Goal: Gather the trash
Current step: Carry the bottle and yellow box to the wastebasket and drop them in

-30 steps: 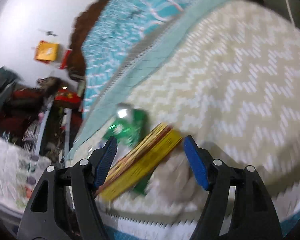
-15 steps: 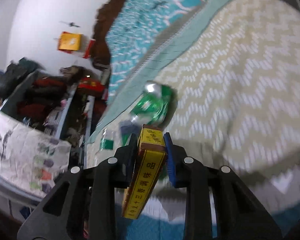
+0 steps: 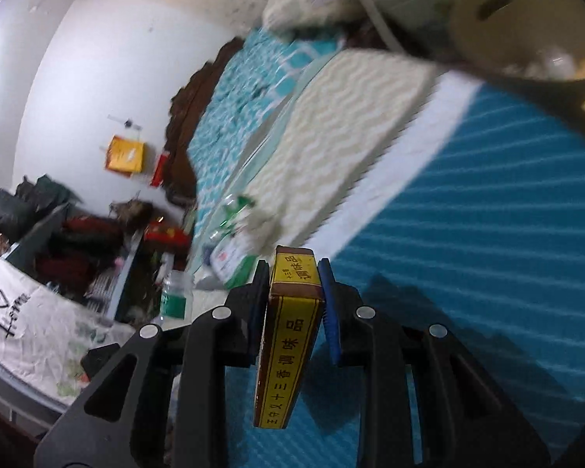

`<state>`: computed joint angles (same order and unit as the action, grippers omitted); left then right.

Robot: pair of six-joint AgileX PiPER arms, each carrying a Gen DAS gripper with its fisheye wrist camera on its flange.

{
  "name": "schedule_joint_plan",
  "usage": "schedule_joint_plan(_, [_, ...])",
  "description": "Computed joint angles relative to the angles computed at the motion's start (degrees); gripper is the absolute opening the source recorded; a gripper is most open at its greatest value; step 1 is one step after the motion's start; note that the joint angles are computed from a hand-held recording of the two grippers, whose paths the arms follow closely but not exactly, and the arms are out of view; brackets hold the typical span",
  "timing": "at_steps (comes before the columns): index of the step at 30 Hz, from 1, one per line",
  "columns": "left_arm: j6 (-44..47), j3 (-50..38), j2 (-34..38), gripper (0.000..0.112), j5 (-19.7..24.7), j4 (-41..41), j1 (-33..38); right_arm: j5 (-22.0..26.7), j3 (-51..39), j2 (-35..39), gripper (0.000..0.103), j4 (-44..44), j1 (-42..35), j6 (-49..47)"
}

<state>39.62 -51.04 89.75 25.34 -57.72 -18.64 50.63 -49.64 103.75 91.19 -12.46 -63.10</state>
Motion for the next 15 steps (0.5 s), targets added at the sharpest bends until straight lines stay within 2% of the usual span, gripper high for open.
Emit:
schedule_joint_plan(4, [-14.0, -8.5, 8.5, 0.062, -0.1, 13.2, -8.7, -2.4, 2.5, -2.3, 0.031, -1.9, -2.6, -1.3])
schedule_joint_plan(8, [-21.9, -17.3, 17.0, 0.062, 3.0, 20.4, -13.3, 0.7, 3.1, -0.3, 0.035, -2.0, -4.1, -2.3])
schedule_joint_plan(9, [-25.4, -19.1, 18.3, 0.062, 3.1, 23.8, -14.7, 1.0, 3.8, 0.0, 0.052, -1.5, -4.0, -3.1])
schedule_joint_plan(10, [-30.2, -21.2, 19.7, 0.062, 2.7, 29.1, -16.4, 1.1, 3.9, 0.3, 0.076, -1.2, -3.5, -3.2])
schedule_joint_plan(11, [-33.0, -22.6, 20.3, 0.062, 3.1, 32.1, -17.3, 0.5, 5.2, 0.0, 0.08, 1.2, -2.4, -5.1])
schedule_joint_plan(15, [-36.5, -25.9, 22.6, 0.062, 4.0, 35.1, -18.8, -1.6, 5.3, -0.4, 0.08, 3.4, 3.9, -7.4])
